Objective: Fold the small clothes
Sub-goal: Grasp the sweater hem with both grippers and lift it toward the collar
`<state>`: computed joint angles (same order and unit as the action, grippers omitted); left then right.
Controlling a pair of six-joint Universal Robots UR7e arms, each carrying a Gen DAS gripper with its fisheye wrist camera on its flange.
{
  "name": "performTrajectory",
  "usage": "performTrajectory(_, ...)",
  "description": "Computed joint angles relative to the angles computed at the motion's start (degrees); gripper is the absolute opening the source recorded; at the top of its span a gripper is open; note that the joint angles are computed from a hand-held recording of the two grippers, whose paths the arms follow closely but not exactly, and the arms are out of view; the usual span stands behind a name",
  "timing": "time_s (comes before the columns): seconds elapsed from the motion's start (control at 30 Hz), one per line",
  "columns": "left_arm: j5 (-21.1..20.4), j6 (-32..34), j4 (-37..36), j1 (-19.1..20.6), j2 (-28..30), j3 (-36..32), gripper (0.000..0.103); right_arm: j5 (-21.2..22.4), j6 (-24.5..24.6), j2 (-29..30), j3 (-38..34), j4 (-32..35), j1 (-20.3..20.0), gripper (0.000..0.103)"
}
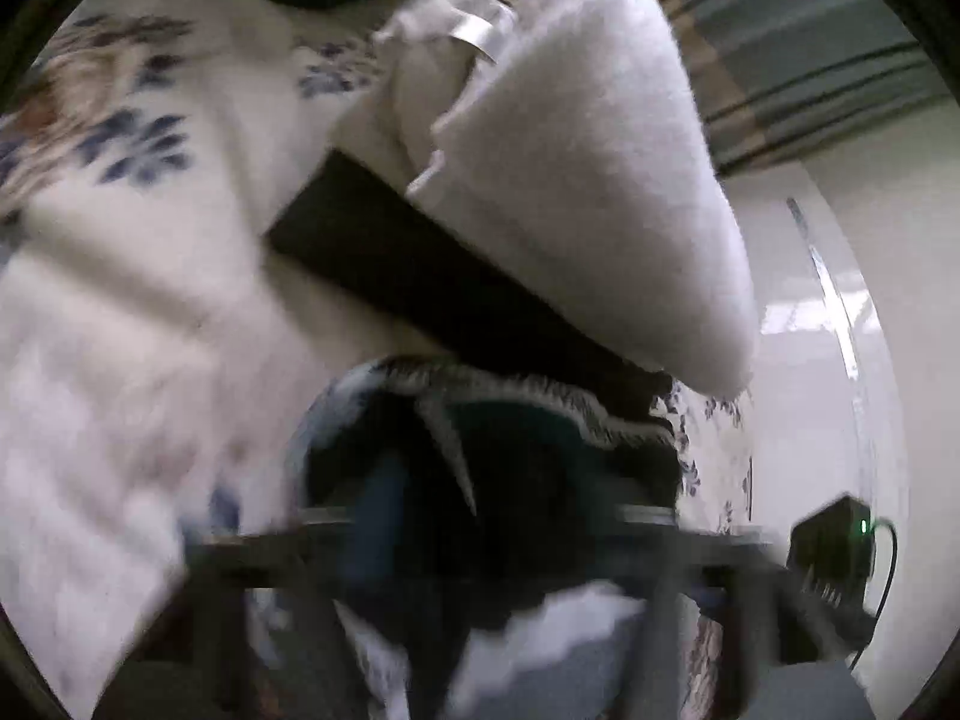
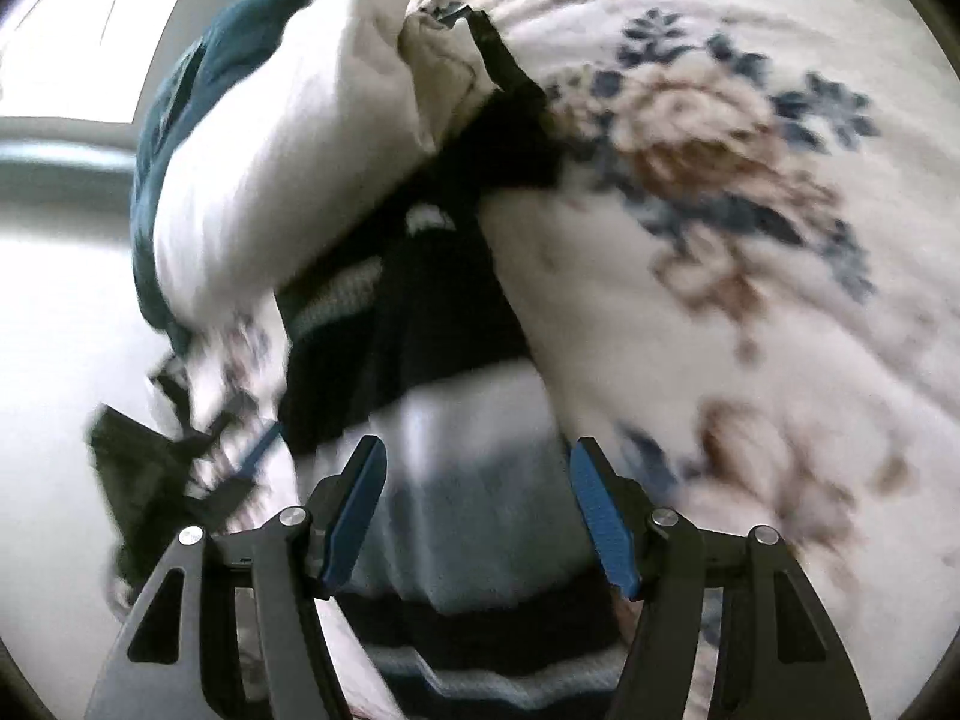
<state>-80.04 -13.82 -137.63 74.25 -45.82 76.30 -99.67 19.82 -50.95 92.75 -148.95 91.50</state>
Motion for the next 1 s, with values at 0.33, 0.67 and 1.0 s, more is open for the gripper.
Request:
performTrajectory(0.33,0.99,2.13,4.73,2.71,1.94,-4.09,0.006,-4.16,4.5,6.9,-6.07,-1.3,-2.07,0.007)
performTrajectory(0.67,-2.64,2.04,6.67,2.65,1.72,-6.58,0.052,-0.12,-7.14,9.41,-12.93,-0.29,0.95,0.057)
performTrajectory(1.0,3.21,2.85,8.9,1.28,4.17,-8.21,0.052,-5.9,-2.04,21.01,-30.19,15.62,1.12,0.051)
